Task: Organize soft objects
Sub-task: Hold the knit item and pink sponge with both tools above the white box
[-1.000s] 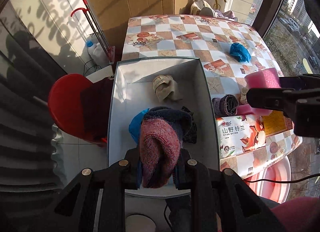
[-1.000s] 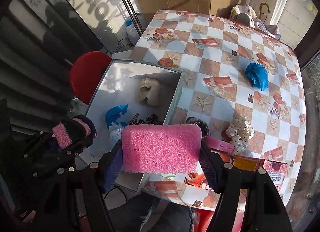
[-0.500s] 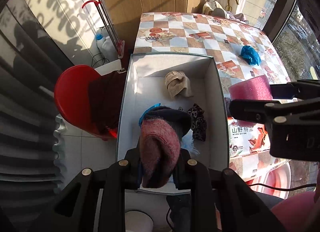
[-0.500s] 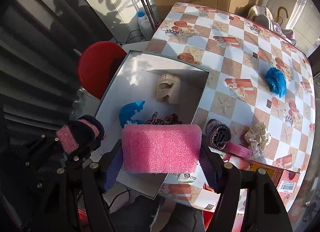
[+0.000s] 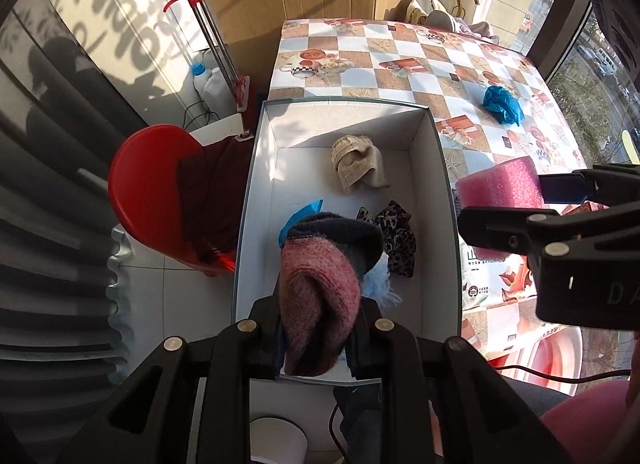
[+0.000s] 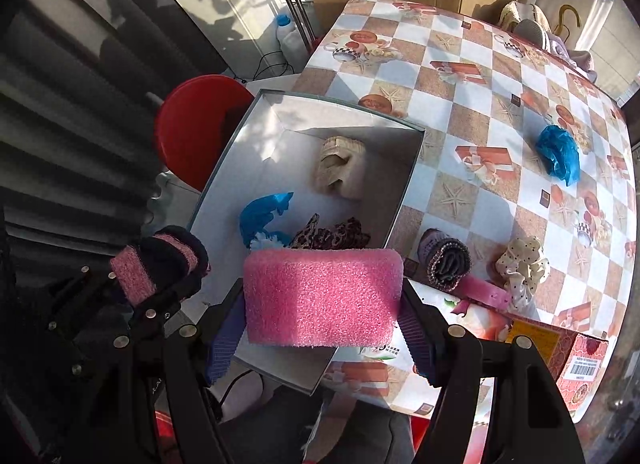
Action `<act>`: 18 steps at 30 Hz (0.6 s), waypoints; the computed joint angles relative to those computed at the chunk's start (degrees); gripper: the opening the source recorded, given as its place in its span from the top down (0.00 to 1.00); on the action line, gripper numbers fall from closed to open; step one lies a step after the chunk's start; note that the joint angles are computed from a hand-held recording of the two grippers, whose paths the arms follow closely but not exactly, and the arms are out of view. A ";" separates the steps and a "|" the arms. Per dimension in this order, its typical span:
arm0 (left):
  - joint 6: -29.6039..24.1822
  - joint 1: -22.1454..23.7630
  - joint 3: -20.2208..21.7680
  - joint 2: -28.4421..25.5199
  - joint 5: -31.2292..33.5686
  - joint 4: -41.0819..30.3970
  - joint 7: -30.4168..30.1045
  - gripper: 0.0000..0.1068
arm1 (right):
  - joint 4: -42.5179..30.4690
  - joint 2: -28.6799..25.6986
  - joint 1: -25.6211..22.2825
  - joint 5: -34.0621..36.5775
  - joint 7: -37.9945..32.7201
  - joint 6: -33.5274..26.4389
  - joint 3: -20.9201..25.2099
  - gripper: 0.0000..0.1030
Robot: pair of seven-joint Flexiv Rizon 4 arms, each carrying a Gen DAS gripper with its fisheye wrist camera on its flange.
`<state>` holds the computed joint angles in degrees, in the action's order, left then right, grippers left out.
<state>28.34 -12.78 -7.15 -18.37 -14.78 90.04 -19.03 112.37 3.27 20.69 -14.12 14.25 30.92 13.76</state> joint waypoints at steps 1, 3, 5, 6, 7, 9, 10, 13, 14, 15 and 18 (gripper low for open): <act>0.00 0.00 0.00 0.00 0.00 0.00 0.00 0.76 | 0.03 -0.01 -0.01 0.07 -0.04 0.06 0.00 0.30; -0.03 -0.01 0.00 -0.03 -0.01 -0.03 -0.01 0.76 | 0.06 0.01 -0.04 0.08 -0.05 0.12 -0.01 0.30; -0.01 -0.03 0.01 -0.06 0.04 -0.06 -0.04 0.76 | 0.05 0.01 -0.06 0.12 -0.14 0.09 -0.02 0.30; 0.02 -0.02 0.03 -0.11 0.08 -0.05 -0.03 0.76 | 0.07 0.04 -0.08 0.16 -0.18 0.14 -0.03 0.30; 0.05 -0.03 0.03 -0.12 0.11 -0.04 -0.05 0.76 | 0.14 0.02 -0.05 0.17 -0.08 0.26 0.03 0.30; 0.09 -0.04 0.01 -0.13 0.11 -0.04 -0.06 0.76 | 0.16 0.01 -0.01 0.23 -0.05 0.27 0.07 0.30; 0.04 -0.04 0.01 -0.15 0.11 -0.07 -0.08 0.76 | 0.18 0.01 -0.01 0.24 -0.09 0.30 0.05 0.30; 0.00 -0.06 -0.01 -0.19 0.13 -0.13 -0.09 0.76 | 0.38 -0.02 0.03 0.33 0.07 0.57 0.12 0.30; -0.04 -0.07 -0.01 -0.23 0.17 -0.21 -0.15 0.76 | 0.38 -0.08 0.07 0.37 0.13 0.63 0.13 0.30; 0.36 -0.26 0.12 -0.17 0.42 -0.13 -0.83 0.76 | 0.44 -0.11 0.07 0.41 0.11 0.72 0.11 0.30; 0.34 -0.28 0.10 -0.32 0.63 -0.27 -1.02 0.76 | 0.21 -0.26 0.12 0.40 -0.21 0.29 0.03 0.30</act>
<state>28.67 -13.06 -7.05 -18.70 -14.15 89.77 -20.05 112.58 3.01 20.81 -13.71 14.04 31.21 13.79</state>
